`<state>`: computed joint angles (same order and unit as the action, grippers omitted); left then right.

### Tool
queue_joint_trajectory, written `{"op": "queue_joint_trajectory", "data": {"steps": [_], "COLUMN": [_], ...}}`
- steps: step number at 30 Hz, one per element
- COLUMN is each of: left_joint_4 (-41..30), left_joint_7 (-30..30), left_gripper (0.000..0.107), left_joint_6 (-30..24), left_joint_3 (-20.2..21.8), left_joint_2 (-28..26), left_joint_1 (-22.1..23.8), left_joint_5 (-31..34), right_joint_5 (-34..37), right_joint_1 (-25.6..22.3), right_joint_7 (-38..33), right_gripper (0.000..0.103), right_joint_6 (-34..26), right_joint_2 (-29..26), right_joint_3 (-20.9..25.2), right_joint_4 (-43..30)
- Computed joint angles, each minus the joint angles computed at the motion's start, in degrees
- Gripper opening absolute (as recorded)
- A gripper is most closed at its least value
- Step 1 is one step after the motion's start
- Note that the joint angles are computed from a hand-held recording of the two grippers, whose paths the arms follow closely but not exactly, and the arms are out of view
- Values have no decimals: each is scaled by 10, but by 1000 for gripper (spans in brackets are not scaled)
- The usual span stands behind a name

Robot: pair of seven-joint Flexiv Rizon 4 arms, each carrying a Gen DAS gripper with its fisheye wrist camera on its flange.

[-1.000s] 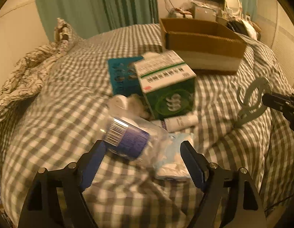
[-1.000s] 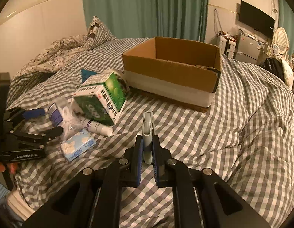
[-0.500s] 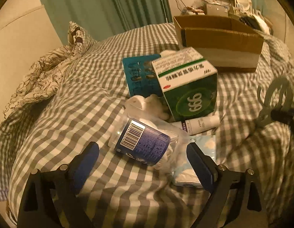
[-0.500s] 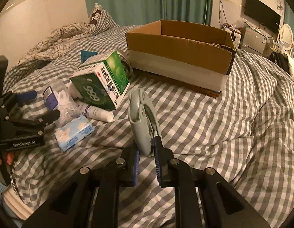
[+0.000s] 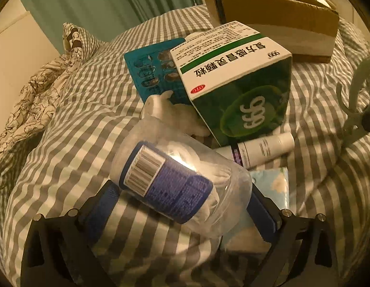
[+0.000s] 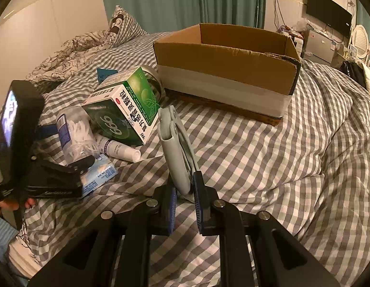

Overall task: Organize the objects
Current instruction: 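Close the left gripper on the clear swab jar while the right gripper holds the clip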

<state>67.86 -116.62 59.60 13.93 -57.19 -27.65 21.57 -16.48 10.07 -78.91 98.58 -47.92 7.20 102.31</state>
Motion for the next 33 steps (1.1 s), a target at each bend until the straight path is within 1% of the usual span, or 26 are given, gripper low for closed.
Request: {"op": "queue_joint_trajectory", "data": {"steps": [1,4,9,11,15,16,18,19,21,22,23,24,25,26,28,31,33], "left_joint_4": [1,27,56,67,94,100,114,121,128,130,129,127,125,121,107,78,56], "left_joint_7": [0,11,3,0,-4,-4,6,13,10,7,1,-12,-23,-45,-64,-85,-104], "left_gripper": [101,83,69,62,55,51,47,47,49,53,66,74,86,91,91,91,93], "left_joint_6": [3,38,63,74,99,105,114,118,124,125,122,122,125,131,119,86,67], "left_joint_3": [-1,-18,-9,-8,-8,-7,-15,-23,-23,-21,-16,-7,2,16,24,14,9], "left_joint_2": [0,12,25,31,47,51,60,64,68,69,70,69,68,65,57,38,25], "left_joint_1": [1,14,7,4,3,3,7,12,11,11,8,1,-3,-11,-14,0,7], "left_joint_5": [0,-8,-20,-24,-35,-38,-47,-54,-68,-74,-80,-82,-83,-83,-89,-106,-117], "right_joint_5": [0,1,6,7,10,12,13,13,12,12,12,11,9,8,2,-11,-20], "right_joint_1": [-2,-6,0,6,9,12,16,17,19,20,21,20,19,17,6,-20,-38], "right_joint_7": [0,-1,1,1,2,2,3,4,4,4,3,3,2,1,1,1,-1], "right_gripper": [13,13,11,10,9,9,9,9,9,9,9,9,9,9,9,9,9], "right_joint_6": [0,3,19,27,44,48,53,53,55,56,57,58,58,60,57,52,50], "right_joint_2": [0,1,11,19,33,36,41,43,43,43,44,43,43,41,37,25,17], "right_joint_3": [2,6,-1,-7,-13,-17,-22,-23,-24,-25,-26,-25,-24,-23,-12,14,33], "right_joint_4": [0,2,14,23,40,43,50,50,52,52,52,51,50,49,44,32,26]}}
